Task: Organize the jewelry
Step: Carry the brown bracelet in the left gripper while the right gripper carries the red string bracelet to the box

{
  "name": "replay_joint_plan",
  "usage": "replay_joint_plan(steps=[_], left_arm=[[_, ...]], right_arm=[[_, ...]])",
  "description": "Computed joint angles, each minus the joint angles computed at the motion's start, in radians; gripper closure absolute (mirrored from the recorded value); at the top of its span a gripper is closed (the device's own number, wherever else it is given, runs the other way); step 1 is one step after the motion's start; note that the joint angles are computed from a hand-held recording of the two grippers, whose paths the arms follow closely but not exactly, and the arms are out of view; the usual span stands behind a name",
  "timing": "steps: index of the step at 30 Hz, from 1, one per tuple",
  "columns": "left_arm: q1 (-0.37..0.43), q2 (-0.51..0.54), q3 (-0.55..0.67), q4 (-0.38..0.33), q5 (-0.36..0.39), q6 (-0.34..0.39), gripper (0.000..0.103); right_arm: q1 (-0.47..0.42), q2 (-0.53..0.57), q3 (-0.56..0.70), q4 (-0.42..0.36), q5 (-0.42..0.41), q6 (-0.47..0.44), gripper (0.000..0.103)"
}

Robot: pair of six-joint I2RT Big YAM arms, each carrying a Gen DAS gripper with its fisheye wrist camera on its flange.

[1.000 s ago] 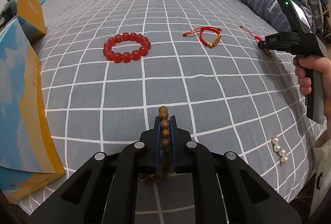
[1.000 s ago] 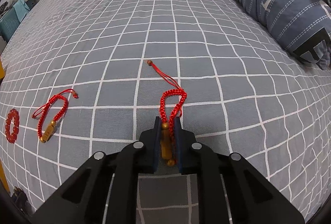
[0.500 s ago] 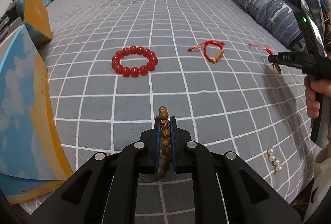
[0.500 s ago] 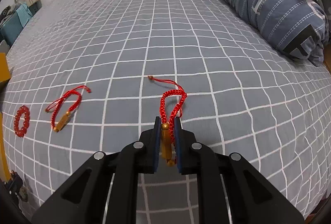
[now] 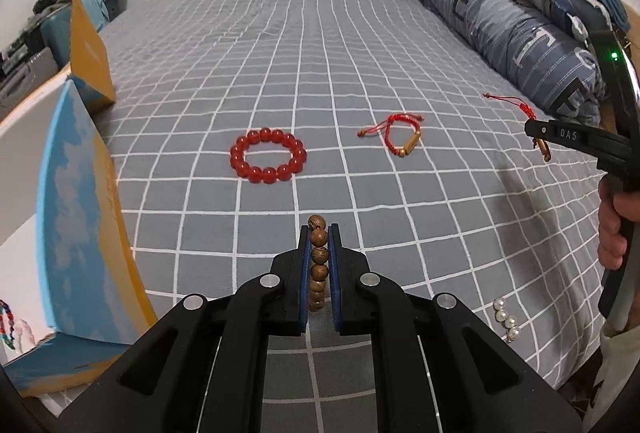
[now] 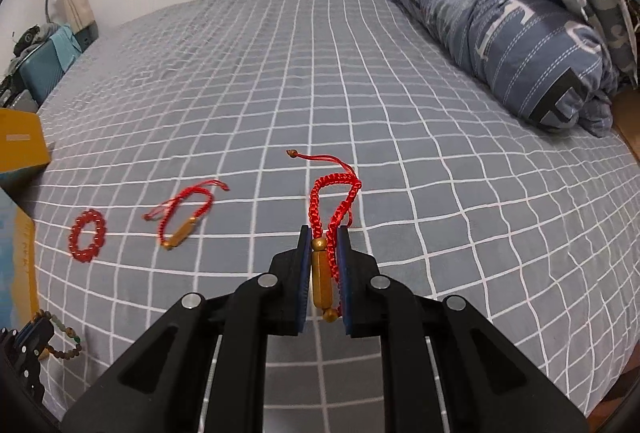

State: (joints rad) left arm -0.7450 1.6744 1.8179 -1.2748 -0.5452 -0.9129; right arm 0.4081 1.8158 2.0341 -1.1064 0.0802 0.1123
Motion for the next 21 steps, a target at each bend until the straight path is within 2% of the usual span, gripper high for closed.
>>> replay_joint_plan(steps=[12,21], left_arm=[[-0.023,-0.034,0.024,-0.046,-0.074,-0.026,0.095],[-0.041,-0.074,0.029,-0.109,-0.127,-0.069,0.095]], right_arm=[[0.053,-0.118,-0.122,0.062,0.007,-0.002,0.091],[0.105,-0.186,-0.188,0.093,0.023,0.004,0.091]])
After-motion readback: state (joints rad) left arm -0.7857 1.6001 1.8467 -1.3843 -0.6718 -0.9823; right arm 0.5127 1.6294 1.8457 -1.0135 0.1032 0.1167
